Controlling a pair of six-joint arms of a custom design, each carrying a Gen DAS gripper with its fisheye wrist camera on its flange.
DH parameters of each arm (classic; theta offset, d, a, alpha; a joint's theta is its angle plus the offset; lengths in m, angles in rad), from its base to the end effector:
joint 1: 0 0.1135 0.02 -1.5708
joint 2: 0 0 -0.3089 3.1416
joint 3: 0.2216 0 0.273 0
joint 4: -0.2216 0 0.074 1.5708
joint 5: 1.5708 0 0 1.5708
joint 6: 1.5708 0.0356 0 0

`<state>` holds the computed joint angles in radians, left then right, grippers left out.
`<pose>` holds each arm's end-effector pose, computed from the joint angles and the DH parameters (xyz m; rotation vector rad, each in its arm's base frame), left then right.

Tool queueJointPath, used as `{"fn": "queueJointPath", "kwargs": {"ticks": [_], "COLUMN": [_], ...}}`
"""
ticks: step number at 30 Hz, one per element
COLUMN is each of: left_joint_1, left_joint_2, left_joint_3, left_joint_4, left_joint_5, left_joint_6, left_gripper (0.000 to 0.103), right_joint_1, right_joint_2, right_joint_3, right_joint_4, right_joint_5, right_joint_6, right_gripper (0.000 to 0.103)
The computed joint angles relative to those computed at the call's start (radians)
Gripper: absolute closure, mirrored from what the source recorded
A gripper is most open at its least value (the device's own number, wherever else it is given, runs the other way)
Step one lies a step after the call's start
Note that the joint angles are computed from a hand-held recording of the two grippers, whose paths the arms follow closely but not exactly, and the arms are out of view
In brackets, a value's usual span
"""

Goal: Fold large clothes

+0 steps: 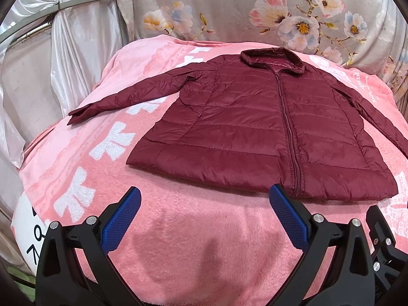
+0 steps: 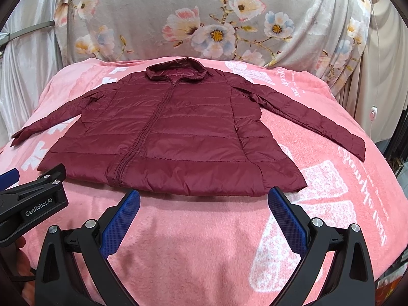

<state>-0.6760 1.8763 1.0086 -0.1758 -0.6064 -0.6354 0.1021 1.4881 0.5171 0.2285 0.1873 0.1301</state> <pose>0.3113 -0.2237 0.1545 -0.1514 2.3643 0.1968 0.2739 0.0214 0.1617 0.1270 2.2958 -0.0974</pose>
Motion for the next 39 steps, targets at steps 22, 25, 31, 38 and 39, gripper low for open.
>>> {"fn": "queueJointPath", "kwargs": {"ticks": [22,25,31,38,39], "left_joint_1": [0.123,0.145,0.193,0.232,0.239], "left_joint_2": [0.059,0.086,0.178,0.296,0.315], "left_joint_3": [0.105,0.153,0.282,0.441,0.466], "left_joint_4": [0.095,0.1,0.055,-0.024,-0.035], "left_joint_5": [-0.019,-0.025,0.009,-0.001,0.002], "left_joint_6": [0.089,0.109,0.104,0.081,0.077], "left_gripper": [0.005,0.005,0.005,0.005,0.005], "right_joint_1": [-0.577,-0.666,-0.778,-0.825,-0.824], "right_joint_2": [0.406,0.525,0.747,0.925,0.934], "right_joint_3": [0.374,0.517,0.799,1.043,1.053], "right_joint_4": [0.027,-0.017,-0.11,-0.199,-0.175], "right_joint_5": [-0.411,-0.432,-0.393,-0.375,-0.37], "right_joint_6": [0.046,0.109,0.247,0.351,0.352], "right_gripper": [0.005,0.005,0.005,0.015,0.024]}}
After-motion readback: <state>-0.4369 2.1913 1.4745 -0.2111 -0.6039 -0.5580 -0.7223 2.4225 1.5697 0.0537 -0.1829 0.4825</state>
